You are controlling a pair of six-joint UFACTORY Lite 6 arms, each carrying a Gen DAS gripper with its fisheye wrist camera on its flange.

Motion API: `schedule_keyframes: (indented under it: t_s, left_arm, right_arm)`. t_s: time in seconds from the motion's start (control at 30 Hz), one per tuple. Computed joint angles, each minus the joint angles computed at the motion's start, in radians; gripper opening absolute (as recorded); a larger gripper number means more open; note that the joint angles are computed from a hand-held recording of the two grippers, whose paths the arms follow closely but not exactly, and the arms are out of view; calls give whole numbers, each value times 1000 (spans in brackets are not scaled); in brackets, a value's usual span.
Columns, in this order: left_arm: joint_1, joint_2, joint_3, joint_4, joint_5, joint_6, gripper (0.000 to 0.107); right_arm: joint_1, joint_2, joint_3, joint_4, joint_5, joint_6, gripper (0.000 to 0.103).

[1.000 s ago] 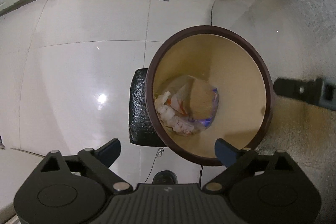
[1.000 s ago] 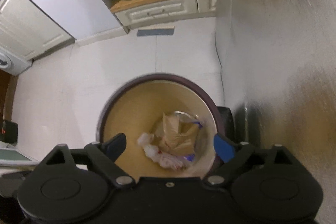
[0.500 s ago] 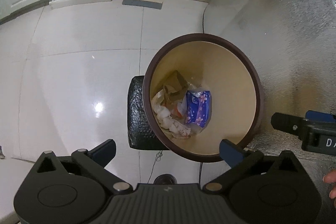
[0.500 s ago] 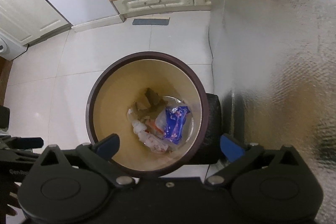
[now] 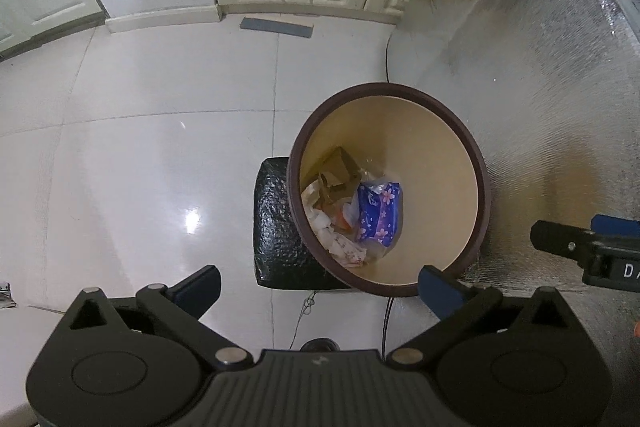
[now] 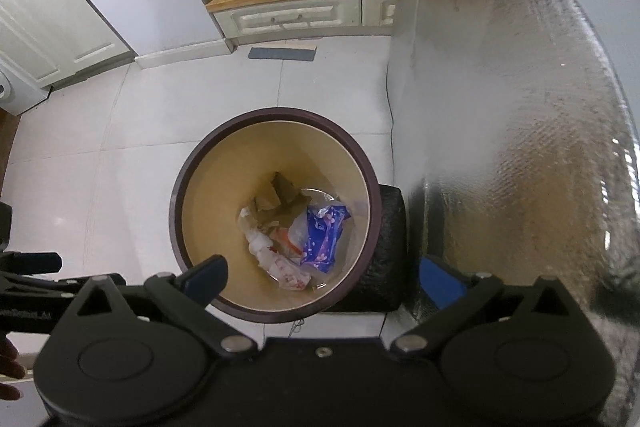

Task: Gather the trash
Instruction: 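Lift both tools away from the wastebasket back toward the table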

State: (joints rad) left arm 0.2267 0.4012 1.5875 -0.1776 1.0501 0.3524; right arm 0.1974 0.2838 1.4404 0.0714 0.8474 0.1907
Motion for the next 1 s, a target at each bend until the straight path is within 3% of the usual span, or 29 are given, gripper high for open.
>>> schedule_keyframes:
  t_s: [0.53, 1.0]
  left_arm:
    - [64, -189, -87, -35, 49, 66, 103]
    - [137, -354, -59, -98, 167, 117, 103]
  right_arm:
    - [43, -217, -110, -86, 76, 86, 103]
    - [110, -471, -138, -158, 172, 184, 103]
